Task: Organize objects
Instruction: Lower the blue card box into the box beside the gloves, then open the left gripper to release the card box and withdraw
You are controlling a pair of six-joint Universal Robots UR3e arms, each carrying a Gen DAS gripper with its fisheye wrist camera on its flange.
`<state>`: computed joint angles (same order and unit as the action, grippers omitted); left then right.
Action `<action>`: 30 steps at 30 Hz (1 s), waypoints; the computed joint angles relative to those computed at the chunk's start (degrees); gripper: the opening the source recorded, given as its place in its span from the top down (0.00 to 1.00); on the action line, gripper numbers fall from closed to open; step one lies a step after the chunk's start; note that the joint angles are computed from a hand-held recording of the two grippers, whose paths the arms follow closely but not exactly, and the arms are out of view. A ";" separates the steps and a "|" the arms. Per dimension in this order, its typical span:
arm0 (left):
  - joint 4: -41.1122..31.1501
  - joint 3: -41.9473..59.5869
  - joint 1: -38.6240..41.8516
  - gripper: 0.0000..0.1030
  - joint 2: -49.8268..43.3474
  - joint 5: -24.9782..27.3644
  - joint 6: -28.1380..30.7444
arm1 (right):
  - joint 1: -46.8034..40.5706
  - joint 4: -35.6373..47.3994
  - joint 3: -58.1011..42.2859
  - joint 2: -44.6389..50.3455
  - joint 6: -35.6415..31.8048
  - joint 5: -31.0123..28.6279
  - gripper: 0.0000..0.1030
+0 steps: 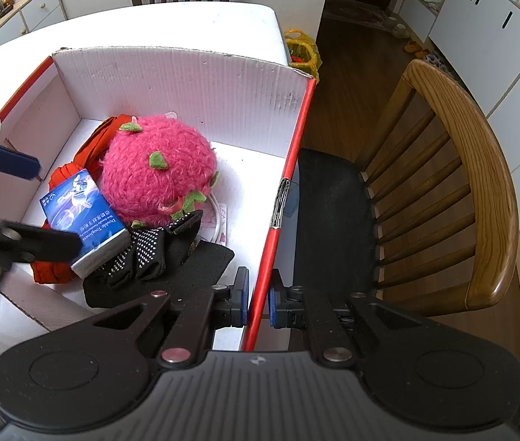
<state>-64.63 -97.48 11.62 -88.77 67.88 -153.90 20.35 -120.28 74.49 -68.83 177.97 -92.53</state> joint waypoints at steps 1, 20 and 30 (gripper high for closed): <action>-0.07 0.24 -0.25 0.09 0.81 0.12 -0.66 | 0.08 -0.04 0.01 0.03 0.04 -0.09 0.90; -9.40 -9.45 28.39 0.02 25.21 -7.49 7.27 | 0.05 0.99 -0.77 0.17 -1.46 -0.49 0.90; -18.58 -14.30 49.42 0.01 35.88 -10.61 18.54 | 0.17 2.36 -2.19 0.84 -1.43 -0.80 0.90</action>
